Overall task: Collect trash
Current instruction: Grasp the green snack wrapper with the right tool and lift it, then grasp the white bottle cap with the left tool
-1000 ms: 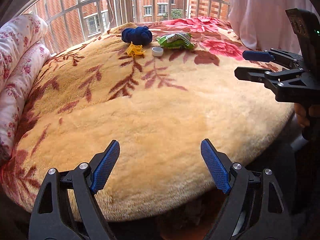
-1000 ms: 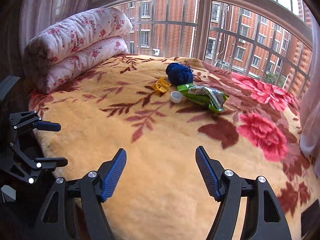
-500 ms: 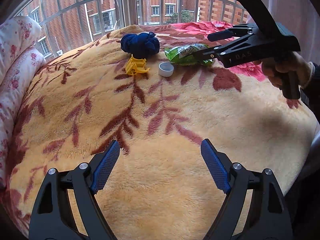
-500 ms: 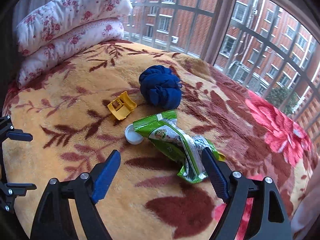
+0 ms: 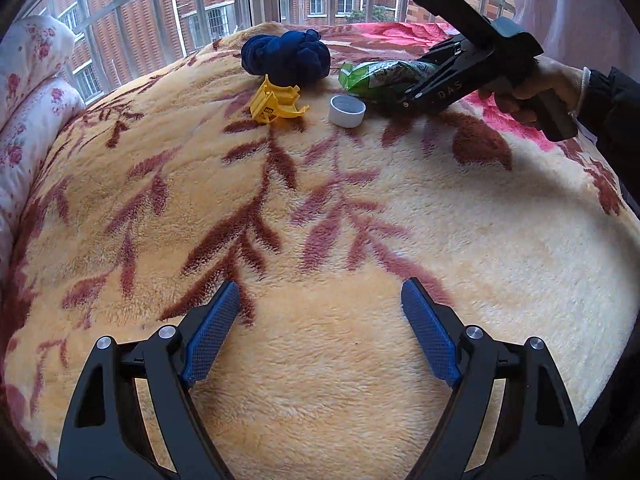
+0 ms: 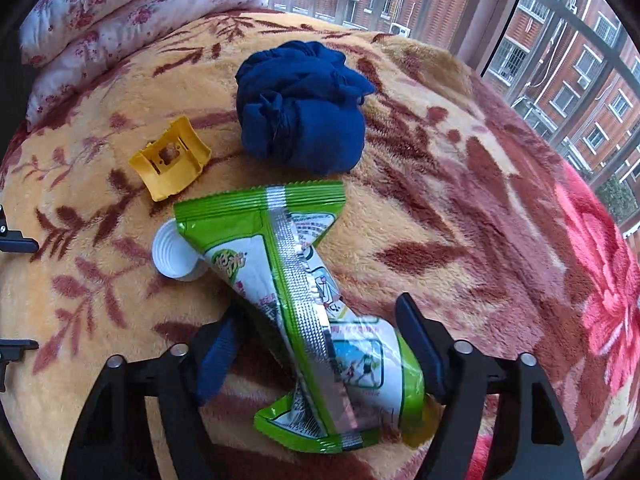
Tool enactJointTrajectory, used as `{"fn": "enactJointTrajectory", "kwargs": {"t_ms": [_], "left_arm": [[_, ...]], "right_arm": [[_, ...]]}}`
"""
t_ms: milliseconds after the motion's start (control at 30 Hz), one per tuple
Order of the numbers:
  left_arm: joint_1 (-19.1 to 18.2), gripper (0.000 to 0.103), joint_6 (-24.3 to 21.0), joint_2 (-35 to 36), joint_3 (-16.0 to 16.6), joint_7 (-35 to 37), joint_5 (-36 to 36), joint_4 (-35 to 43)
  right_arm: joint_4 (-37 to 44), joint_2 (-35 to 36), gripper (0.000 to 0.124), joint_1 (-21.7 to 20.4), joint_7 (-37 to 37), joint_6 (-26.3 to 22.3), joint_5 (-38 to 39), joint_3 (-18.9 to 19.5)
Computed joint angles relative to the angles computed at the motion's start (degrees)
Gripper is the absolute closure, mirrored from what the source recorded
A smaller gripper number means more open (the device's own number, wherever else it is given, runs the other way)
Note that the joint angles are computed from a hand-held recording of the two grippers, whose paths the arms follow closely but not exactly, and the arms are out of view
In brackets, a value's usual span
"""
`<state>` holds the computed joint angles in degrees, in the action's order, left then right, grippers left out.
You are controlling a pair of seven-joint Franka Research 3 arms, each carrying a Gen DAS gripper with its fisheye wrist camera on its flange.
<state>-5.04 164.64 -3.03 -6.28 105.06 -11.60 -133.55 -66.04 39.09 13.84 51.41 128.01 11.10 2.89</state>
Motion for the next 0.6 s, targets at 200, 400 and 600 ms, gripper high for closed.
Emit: {"fn": "enactJointTrajectory", "kwargs": {"t_ms": [200,400,600], "left_arm": [[0.2,0.022,0.2,0.1,-0.2,-1.2,1.0,0.0],[-0.5,0.022,1.2,-0.1,-0.4,-1.6,1.8,0.8],[-1.7,0.022,0.9,4.0,-1.8,5.5,-7.0,7.1]], "right_arm": [[-8.6,-5.0,0.091,-1.7,4.2,5.2,5.9,1.0],[-30.6,-18.5,0.092,-3.3,7.2,22.0,14.7,2.3],[-52.8,-30.8,0.092,4.3,25.8,46.1,2.8,-4.5]]}}
